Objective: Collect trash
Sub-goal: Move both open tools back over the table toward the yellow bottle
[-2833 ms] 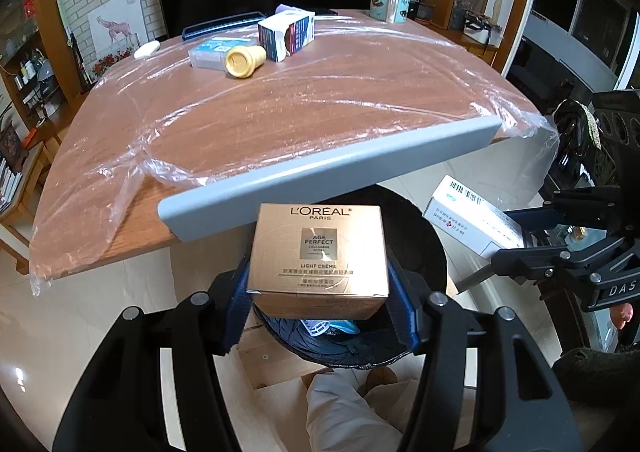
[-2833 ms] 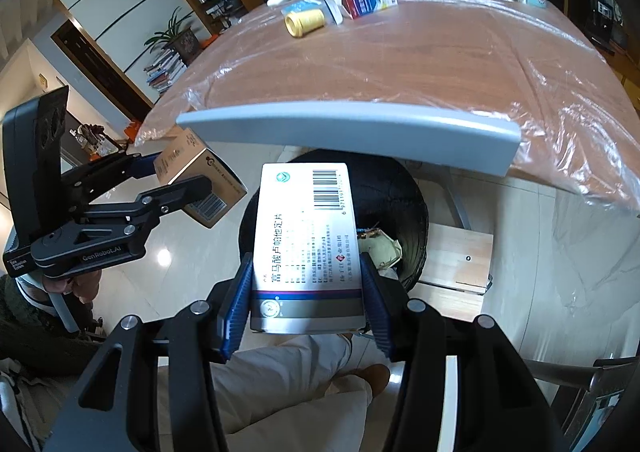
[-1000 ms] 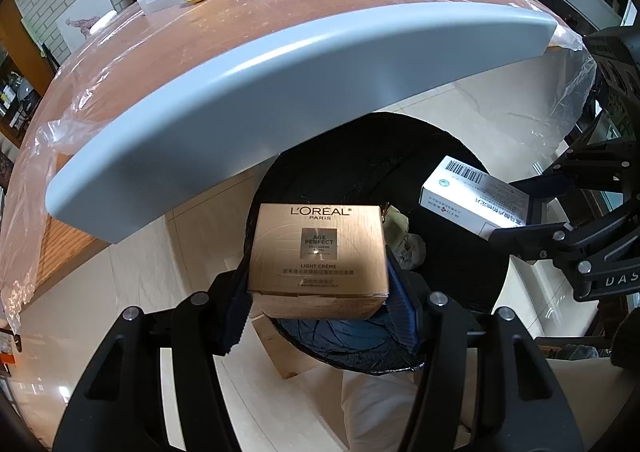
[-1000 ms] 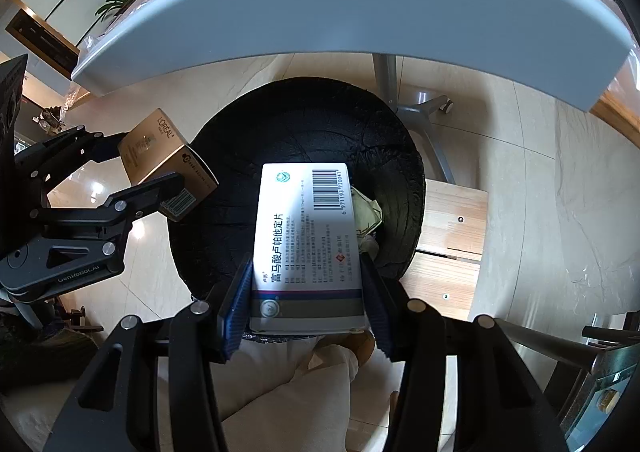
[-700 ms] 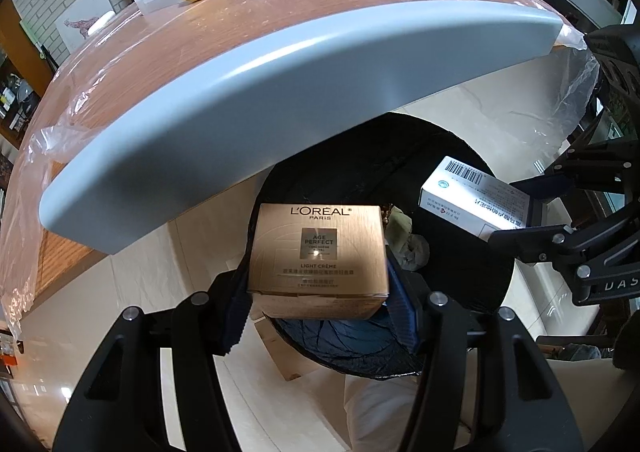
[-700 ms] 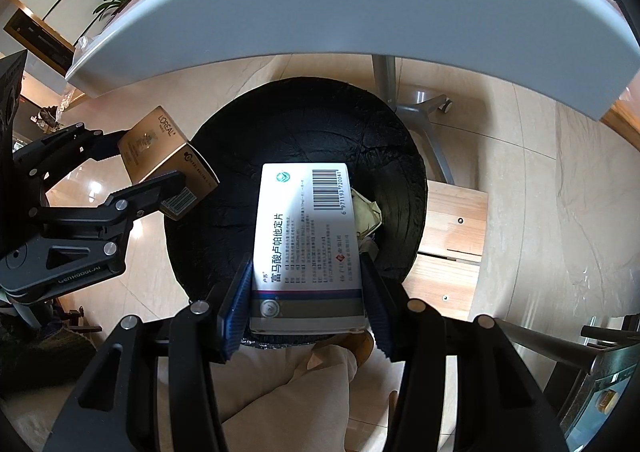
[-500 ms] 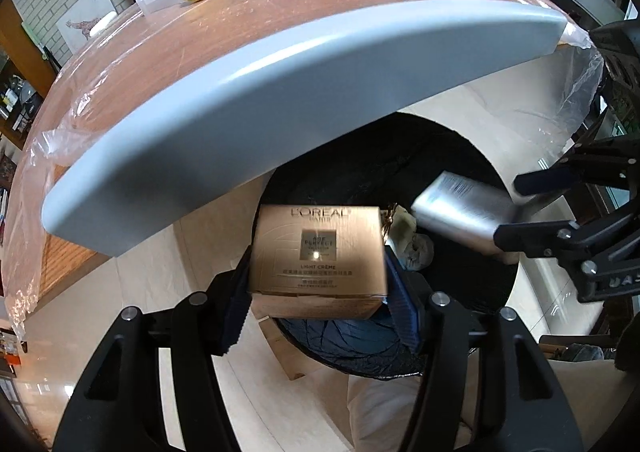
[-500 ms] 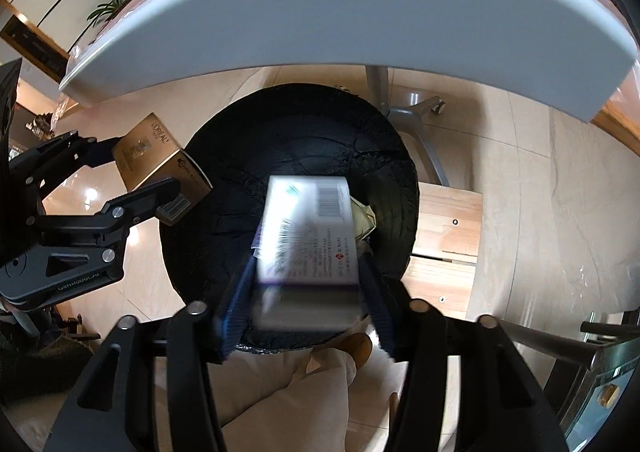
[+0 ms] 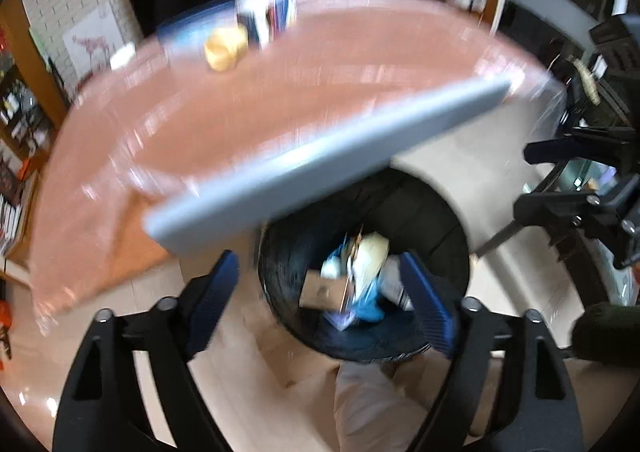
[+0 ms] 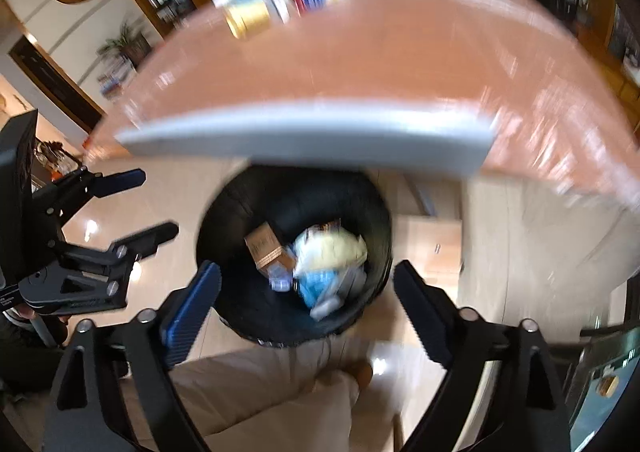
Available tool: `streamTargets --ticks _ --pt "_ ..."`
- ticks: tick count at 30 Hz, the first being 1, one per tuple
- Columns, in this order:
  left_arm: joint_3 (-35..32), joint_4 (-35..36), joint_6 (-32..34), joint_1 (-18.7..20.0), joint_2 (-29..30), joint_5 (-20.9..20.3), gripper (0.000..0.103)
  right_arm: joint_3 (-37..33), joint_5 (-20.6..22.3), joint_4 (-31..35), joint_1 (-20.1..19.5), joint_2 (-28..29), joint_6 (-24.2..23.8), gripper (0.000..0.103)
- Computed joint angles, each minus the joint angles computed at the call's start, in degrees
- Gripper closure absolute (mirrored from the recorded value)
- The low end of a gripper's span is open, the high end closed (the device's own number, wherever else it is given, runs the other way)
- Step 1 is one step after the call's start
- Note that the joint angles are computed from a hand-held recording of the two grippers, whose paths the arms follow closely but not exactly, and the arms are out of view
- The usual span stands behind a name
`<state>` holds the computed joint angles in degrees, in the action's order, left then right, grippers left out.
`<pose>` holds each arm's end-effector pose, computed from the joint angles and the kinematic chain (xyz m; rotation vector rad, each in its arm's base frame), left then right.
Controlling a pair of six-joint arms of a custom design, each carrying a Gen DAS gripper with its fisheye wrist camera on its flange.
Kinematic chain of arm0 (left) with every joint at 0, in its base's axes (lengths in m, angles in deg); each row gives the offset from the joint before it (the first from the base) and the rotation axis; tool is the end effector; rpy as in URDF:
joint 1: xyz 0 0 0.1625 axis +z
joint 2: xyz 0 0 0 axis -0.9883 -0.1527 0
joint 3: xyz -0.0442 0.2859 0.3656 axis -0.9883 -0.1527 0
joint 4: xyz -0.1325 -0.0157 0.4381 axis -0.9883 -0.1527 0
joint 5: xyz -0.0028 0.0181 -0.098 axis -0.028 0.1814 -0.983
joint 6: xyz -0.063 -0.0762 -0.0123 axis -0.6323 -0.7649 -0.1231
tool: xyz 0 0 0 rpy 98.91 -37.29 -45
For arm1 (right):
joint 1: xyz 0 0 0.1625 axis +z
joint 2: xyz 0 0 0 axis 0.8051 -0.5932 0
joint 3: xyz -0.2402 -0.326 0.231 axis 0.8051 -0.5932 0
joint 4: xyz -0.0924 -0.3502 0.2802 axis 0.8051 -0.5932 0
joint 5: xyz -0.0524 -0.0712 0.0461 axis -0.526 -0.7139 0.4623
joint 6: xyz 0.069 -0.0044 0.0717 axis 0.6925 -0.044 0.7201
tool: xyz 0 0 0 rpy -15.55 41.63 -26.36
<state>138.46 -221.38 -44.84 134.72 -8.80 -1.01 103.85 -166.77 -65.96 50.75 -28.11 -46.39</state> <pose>-0.2365 -0.6661 0.2395 0.6498 2.2793 -0.5584 0.2724 -0.6795 0.2425 0.7513 -2.6018 0.3890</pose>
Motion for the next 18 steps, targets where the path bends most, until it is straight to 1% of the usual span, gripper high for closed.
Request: streamTargets --ticks 3,5,7,10,13,15,18 --pt "-0.11 -6.50 4.64 -1.21 -0.23 1.42 0.006 -1.95 -1.98 -5.55 1.53 0.89 -3.63 0.006" --pt "-1.17 -9.45 6.61 -1.48 0.51 3.31 0.006 -3.36 -2.10 -8.66 1.97 1.84 -4.97 0.004" --pt "-3.28 -11.48 8.31 -1.18 1.84 4.88 0.006 -6.45 -1.39 -10.62 2.21 3.77 -4.99 0.004" --pt "-6.54 -13.34 11.10 -0.04 3.98 5.84 0.006 -11.38 -0.29 -9.58 2.56 6.77 -3.47 0.004" --pt "-10.03 -14.69 14.49 1.33 6.44 6.30 0.006 -17.71 -0.77 -7.35 3.09 10.92 -0.94 0.004" --pt "-12.44 -14.46 16.16 2.12 7.68 5.94 0.006 -21.68 -0.78 -5.04 3.22 13.50 1.39 0.004" --pt "-15.42 -14.74 19.03 3.43 9.52 5.37 0.006 -30.39 -0.07 0.27 3.42 19.04 6.30 0.004"
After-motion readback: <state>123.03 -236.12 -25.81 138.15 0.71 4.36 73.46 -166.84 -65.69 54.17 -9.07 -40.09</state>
